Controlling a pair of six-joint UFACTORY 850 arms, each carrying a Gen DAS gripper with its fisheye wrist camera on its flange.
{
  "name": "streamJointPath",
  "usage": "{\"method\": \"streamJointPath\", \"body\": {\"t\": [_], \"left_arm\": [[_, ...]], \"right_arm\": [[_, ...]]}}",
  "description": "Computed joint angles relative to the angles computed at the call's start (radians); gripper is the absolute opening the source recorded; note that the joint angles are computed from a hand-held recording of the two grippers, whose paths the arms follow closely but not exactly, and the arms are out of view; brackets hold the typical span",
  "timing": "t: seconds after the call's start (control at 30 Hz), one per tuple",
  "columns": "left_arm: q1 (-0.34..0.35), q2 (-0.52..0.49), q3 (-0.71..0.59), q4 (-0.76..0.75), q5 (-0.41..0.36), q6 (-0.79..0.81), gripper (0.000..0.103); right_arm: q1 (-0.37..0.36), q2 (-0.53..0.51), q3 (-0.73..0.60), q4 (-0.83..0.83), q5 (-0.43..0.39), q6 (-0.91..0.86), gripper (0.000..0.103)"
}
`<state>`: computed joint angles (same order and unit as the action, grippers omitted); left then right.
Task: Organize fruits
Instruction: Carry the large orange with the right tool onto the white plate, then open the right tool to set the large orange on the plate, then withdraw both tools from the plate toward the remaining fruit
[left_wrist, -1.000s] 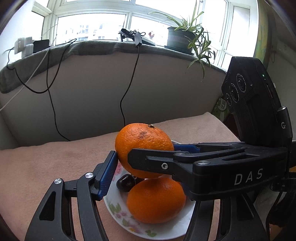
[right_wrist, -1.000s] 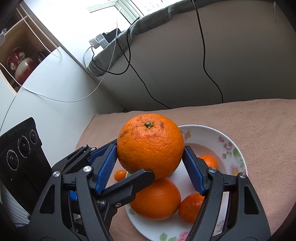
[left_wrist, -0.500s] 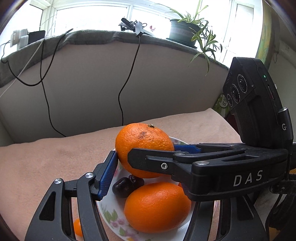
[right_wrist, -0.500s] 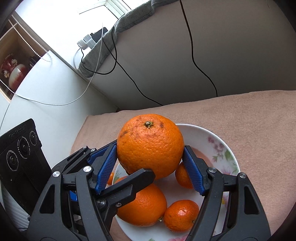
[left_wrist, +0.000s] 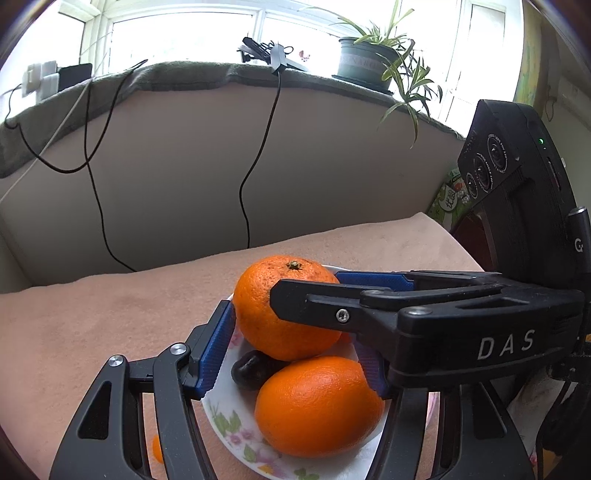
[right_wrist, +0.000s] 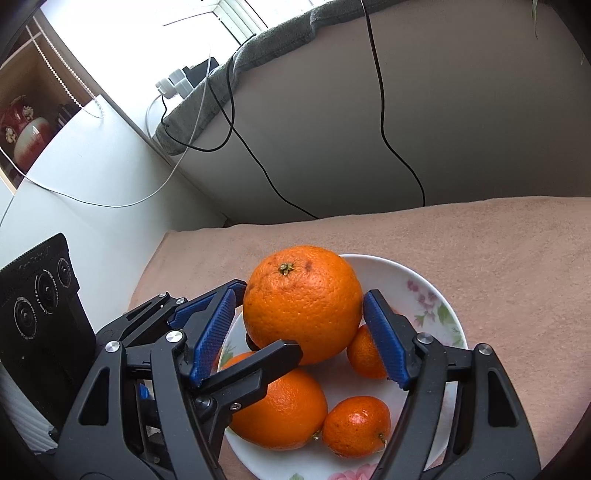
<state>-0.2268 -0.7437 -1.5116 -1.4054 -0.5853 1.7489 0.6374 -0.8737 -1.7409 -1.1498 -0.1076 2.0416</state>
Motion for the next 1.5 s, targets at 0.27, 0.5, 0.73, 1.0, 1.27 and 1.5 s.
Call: {"method": "streamJointPath", "body": {"t": [0.27,0.5,0.73,1.0,1.27,1.5], "left_arm": [[0.013,0.025,0.032,-0.027,-0.012,0.033,0.062],[0.033,0.055,0.071,-0.053,-0.021,0.064,0.063],[0.067,0.099,0.134,-0.105,-0.028,0.126,0.067],[0.117,0.154,0.218,-0.169,-0.027,0.2,0.067],[0.178,0.21,0.289,-0.249,-0.035,0.276,0.067],[0.228,0.256,0.356,-0.307,-0.042,0.334,0.067]], "right_arm": [[0.016,0.03,0.026,-0.153,-0.047,0.141,0.081],[0.034,0.045,0.036,-0.172,-0.074,0.158,0.081],[0.065,0.06,0.036,-0.194,-0.131,0.156,0.086],[0.113,0.068,0.022,-0.224,-0.209,0.135,0.086],[0.157,0.062,-0.003,-0.29,-0.236,0.16,0.086],[0.19,0.027,-0.064,-0.189,-0.257,0.011,0.086]]}}
